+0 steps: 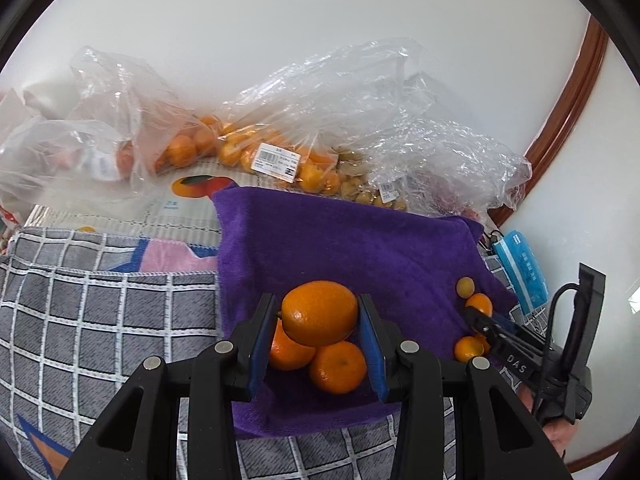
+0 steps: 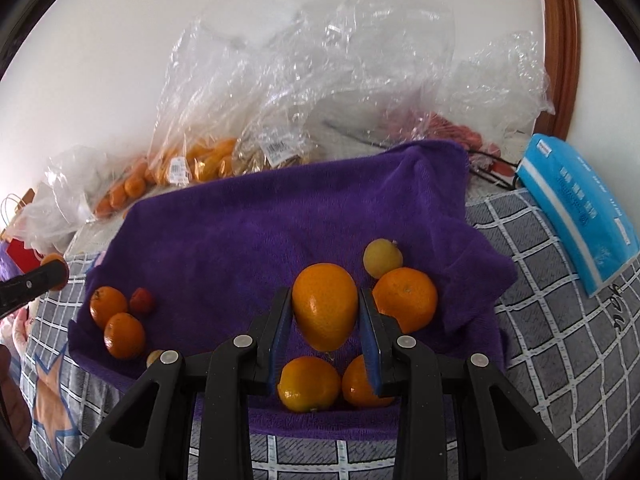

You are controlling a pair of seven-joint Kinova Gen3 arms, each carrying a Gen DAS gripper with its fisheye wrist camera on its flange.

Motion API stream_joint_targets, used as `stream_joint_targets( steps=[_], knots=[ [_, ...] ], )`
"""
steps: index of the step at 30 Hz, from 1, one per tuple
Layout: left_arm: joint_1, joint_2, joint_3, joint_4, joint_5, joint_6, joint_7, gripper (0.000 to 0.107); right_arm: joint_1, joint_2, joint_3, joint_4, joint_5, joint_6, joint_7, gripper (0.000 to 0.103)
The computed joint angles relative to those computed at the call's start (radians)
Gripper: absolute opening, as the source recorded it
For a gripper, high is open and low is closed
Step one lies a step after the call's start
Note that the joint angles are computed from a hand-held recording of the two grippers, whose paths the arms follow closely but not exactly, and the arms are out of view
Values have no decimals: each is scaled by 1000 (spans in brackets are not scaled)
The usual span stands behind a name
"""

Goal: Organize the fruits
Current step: 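Lower both oranges onto the towel and open both tools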

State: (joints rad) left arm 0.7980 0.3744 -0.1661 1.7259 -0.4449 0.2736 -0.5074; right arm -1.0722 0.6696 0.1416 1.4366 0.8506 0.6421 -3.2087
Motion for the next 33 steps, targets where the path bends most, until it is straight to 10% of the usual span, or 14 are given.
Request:
stream_joint_targets(
  steps=[14, 33],
  knots=[
    [-68, 164, 153, -219, 133, 130, -216, 38, -58, -23, 40, 62, 73, 15, -87, 36],
    [15, 249, 116, -380, 78, 346, -150, 44, -13, -84, -101, 121, 190, 134, -193, 37]
  ],
)
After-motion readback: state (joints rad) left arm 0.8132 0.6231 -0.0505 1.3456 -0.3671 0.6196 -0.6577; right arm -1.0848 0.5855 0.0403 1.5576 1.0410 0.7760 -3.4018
